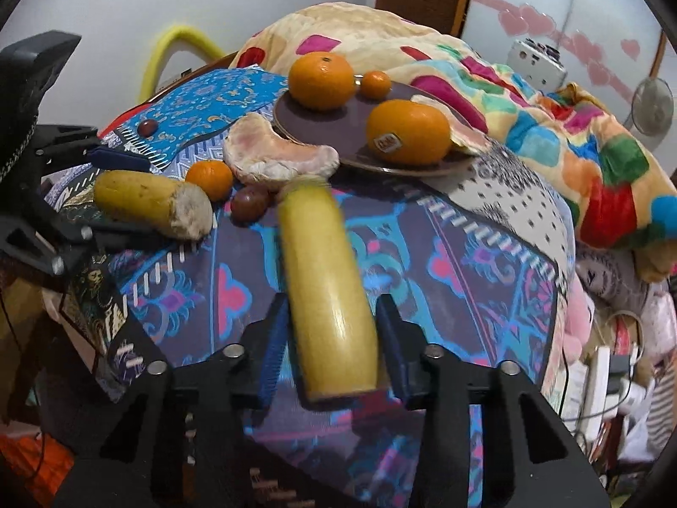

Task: Organize fruits
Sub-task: 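Grasp a yellow banana with the right tool while the left tool grasps another banana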

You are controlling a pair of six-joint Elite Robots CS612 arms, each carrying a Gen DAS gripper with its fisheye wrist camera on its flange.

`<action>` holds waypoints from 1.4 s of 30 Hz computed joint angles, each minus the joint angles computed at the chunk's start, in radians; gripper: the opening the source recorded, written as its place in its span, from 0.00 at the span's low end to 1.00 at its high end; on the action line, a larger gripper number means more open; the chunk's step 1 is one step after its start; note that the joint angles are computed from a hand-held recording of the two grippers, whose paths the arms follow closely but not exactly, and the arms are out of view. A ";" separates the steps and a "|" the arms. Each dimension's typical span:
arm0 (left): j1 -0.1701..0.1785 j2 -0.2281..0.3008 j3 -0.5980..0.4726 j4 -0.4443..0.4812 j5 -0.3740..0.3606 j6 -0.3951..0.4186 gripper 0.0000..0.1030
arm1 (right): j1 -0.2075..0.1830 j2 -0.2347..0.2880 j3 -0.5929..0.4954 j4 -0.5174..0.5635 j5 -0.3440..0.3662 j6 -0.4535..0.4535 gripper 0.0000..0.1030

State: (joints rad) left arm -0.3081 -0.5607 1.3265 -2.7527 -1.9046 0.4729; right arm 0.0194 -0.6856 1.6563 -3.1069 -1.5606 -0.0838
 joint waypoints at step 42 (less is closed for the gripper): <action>-0.032 -0.020 0.005 0.083 0.007 -0.015 0.36 | -0.038 0.003 -0.006 -0.015 0.137 0.104 0.32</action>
State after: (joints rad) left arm -0.3401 -0.5811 1.3318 -2.6694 -1.8971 0.4580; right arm -0.0189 -0.6825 1.6500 -3.1214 -1.4232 0.0198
